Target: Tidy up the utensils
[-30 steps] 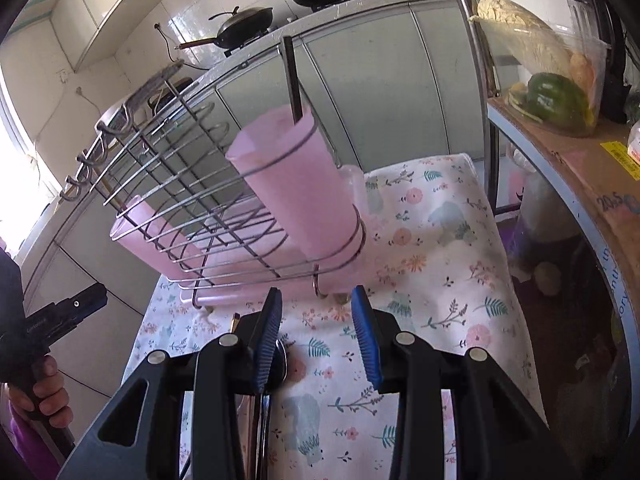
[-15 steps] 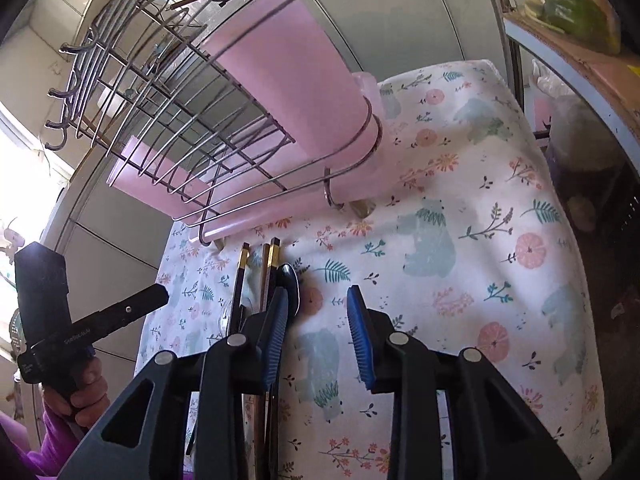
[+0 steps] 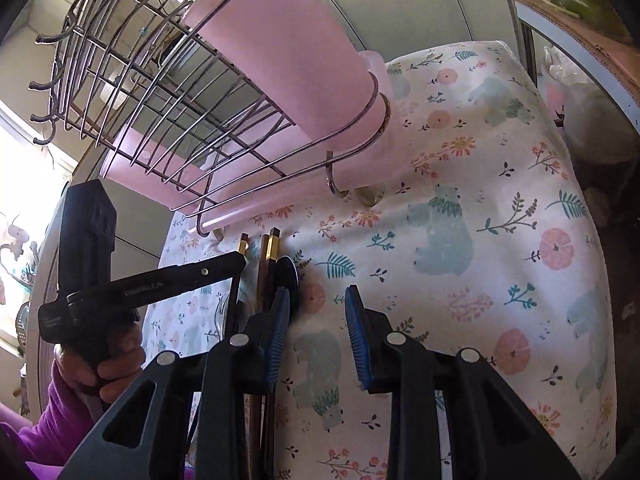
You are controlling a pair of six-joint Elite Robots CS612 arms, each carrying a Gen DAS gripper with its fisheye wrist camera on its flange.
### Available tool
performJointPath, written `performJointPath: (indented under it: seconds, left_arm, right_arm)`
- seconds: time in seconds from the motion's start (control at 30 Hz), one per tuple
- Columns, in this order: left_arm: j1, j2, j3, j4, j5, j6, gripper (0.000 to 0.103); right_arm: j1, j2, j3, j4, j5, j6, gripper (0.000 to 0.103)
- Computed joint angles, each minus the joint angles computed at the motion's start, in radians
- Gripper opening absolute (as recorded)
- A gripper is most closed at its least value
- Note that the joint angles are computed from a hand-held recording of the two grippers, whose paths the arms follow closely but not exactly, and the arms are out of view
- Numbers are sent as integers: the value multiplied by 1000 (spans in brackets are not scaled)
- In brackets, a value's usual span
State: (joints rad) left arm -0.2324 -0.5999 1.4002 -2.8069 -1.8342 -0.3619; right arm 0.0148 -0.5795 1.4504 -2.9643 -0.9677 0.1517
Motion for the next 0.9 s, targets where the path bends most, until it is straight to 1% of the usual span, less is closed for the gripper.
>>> performJointPath:
  seconds: [0.1, 0.2, 0.33, 0.47, 0.53, 0.6, 0.77, 0.83, 0.87, 0.9]
  left_arm:
    - [7, 7, -8, -4, -22, -21, 8]
    - [19, 3, 8, -36, -46, -29, 7]
    - [33, -9, 33, -84, -72, -43, 6]
    - [43, -22, 65, -146, -87, -53, 6]
    - [50, -27, 77, -175, -94, -54, 6]
    - [49, -29, 82, -195, -98, -64, 6]
    - [65, -30, 90, -224, -126, -64, 6]
    - [72, -30, 89, -227, -140, -63, 6]
    - [75, -30, 94, -232, -144, -61, 6]
    - [81, -29, 96, -235, -149, -55, 6]
  right_arm:
    - [5, 7, -20, 17, 11, -16, 29]
    - [14, 19, -58, 51, 27, -40, 29]
    - [29, 44, -125, 133, 52, -75, 29]
    - [48, 73, -195, 213, 43, -109, 29]
    - [54, 89, -228, 252, 44, -114, 28]
    - [55, 107, -262, 294, 52, -110, 27]
    - [50, 131, -301, 336, 85, -77, 25]
    - [52, 131, -303, 344, 77, -83, 14]
    - [51, 133, -306, 354, 74, -89, 7]
    - [51, 135, -310, 365, 85, -93, 7]
